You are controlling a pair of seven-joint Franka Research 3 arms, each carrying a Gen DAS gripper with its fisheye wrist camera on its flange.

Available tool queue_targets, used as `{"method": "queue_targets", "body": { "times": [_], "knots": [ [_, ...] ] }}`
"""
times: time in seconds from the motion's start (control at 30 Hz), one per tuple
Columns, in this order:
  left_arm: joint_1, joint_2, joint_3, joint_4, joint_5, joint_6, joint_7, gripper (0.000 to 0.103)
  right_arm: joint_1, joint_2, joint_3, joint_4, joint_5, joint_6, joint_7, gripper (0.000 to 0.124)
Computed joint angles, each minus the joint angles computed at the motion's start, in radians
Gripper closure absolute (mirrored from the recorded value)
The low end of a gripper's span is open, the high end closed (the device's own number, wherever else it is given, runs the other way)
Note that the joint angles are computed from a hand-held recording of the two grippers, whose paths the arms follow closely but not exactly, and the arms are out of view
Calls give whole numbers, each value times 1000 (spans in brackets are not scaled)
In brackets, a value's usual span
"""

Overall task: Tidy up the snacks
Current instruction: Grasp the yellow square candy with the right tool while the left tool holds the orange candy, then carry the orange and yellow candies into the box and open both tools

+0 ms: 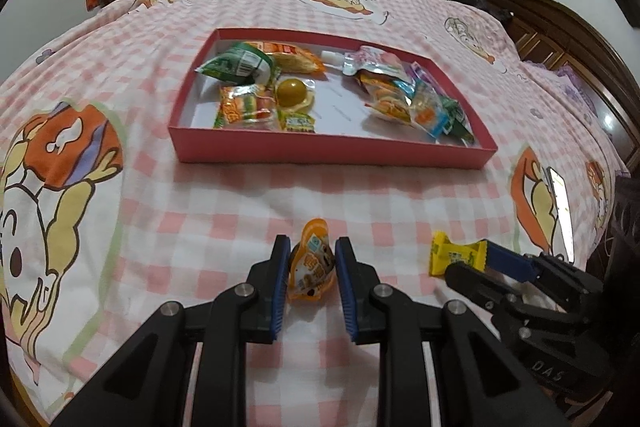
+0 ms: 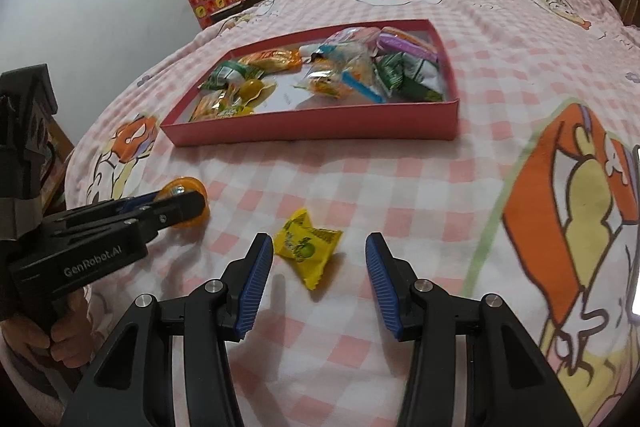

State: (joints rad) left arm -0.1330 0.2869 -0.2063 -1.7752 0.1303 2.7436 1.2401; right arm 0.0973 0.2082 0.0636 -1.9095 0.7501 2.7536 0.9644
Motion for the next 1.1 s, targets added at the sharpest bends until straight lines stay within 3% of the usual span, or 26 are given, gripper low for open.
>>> {"method": "queue_targets", "body": {
  "times": [0.23, 0.5, 0.67, 0.93, 1.1],
  "knots": [
    [17, -9, -8, -18, -37, 24, 13, 79, 23, 18, -7, 14, -77, -4, 57, 76],
    [28, -18, -13, -26, -66, 29, 22, 79, 36, 17, -7, -1, -155, 35, 95, 93],
    [34, -28, -17, -35, -82, 46, 34, 79, 34, 6, 5, -12, -149, 52, 68, 100],
    [32, -35, -16, -30, -90, 50, 39, 79, 13, 3, 17, 4, -68, 3, 19, 102],
    [26, -27, -20, -3, -87, 43, 55, 79, 23, -8, 3, 10, -88, -4, 21, 102]
  ]
}}
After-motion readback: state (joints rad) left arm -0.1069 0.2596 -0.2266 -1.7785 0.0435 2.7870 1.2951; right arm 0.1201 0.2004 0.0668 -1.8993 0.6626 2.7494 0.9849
